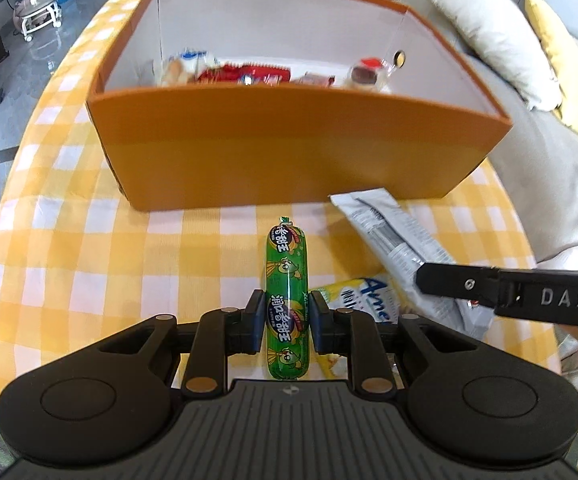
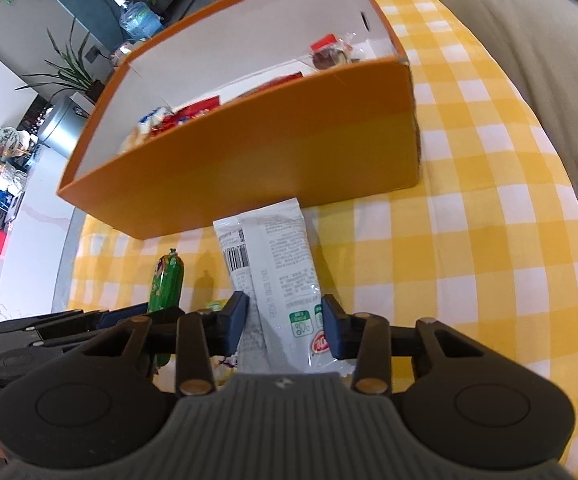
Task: Organize snacks
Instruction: 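Carry the sausage and wrapper over the orange box and open both tools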
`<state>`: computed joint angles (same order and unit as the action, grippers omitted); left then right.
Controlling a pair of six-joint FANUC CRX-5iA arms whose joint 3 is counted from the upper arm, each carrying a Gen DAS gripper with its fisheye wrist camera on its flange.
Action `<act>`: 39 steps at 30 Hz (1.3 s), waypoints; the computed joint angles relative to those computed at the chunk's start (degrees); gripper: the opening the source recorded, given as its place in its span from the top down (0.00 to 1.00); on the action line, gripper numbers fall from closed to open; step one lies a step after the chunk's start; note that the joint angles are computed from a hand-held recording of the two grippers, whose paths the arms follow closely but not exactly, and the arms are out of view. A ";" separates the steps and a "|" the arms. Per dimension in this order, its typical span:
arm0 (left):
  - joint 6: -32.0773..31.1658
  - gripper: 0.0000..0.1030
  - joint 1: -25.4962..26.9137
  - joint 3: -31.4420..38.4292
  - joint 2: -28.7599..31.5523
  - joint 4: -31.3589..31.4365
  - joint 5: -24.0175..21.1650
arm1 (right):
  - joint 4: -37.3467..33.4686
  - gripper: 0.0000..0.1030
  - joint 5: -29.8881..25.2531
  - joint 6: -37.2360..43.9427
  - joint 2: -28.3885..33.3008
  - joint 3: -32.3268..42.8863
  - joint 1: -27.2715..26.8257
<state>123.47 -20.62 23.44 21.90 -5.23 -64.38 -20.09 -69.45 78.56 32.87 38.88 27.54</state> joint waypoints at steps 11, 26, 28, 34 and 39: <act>2.20 0.76 -1.83 2.03 -2.00 -2.91 0.72 | -1.55 0.63 1.53 3.43 -4.58 -3.04 0.12; 5.28 0.76 -3.66 5.52 -3.74 -8.09 2.17 | -1.98 0.64 10.66 8.01 -12.52 -9.22 0.01; 5.09 0.76 -3.61 6.39 -3.31 -8.46 2.15 | -1.83 0.63 11.35 7.60 -12.41 -8.70 -0.10; 2.82 0.76 -3.07 10.37 -1.13 -8.99 1.33 | -2.84 0.64 12.52 6.29 -10.57 -4.68 -0.89; 0.78 0.76 -1.79 13.79 0.87 -8.70 0.85 | -0.97 0.63 11.46 3.28 -6.59 1.53 -0.60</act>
